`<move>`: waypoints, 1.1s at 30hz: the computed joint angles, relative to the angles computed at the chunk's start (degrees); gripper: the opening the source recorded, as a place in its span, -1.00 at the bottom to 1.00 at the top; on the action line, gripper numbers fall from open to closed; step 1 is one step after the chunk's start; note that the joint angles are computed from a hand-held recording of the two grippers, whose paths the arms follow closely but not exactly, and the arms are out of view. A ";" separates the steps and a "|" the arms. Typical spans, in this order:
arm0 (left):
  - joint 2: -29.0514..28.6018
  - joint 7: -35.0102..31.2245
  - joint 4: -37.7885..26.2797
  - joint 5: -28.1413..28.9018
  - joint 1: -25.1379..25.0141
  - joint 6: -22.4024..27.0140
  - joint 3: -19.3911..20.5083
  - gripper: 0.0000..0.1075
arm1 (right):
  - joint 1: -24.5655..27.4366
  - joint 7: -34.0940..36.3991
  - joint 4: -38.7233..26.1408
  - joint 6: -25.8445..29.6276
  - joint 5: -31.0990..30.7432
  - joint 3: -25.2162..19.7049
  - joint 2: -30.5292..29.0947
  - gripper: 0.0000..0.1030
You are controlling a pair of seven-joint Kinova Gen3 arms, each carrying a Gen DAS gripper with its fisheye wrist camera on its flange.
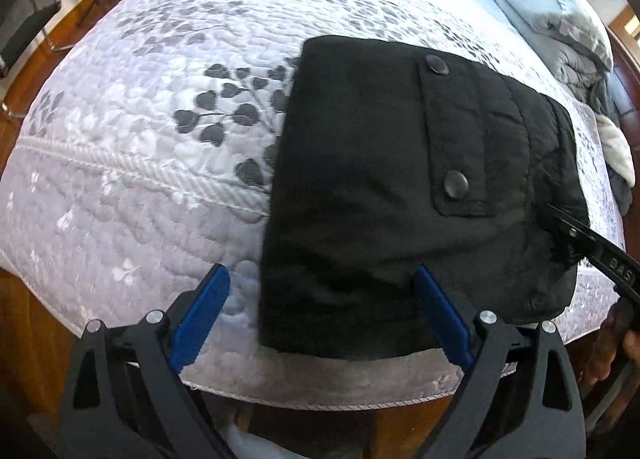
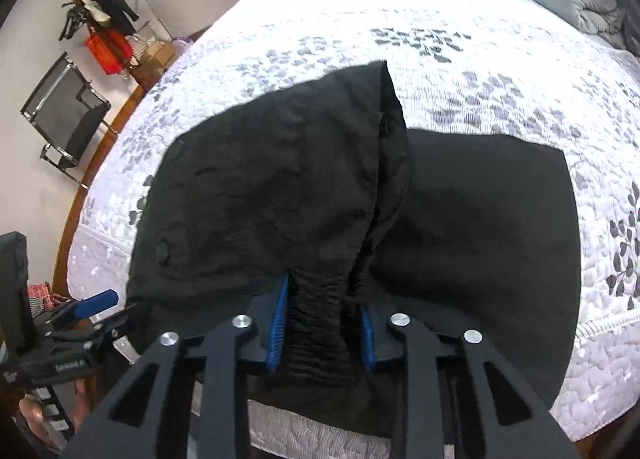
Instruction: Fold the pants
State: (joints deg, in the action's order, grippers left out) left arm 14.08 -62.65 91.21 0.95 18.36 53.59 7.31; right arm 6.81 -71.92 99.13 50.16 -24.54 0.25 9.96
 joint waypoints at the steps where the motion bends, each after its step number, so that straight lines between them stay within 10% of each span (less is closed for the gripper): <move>1: -0.46 0.28 0.30 0.21 -0.24 -0.01 -0.20 0.72 | 0.36 0.64 -0.12 0.30 -0.71 -0.05 -0.29 -0.47; 20: -3.17 -0.11 -1.44 0.95 1.34 -0.60 1.88 0.73 | 3.74 6.55 -2.02 3.50 -3.99 5.70 -9.07 -0.54; 33: -0.09 0.15 -4.86 -1.64 6.10 0.89 2.35 0.73 | 10.58 6.48 0.39 3.43 -3.14 8.33 -3.88 -0.54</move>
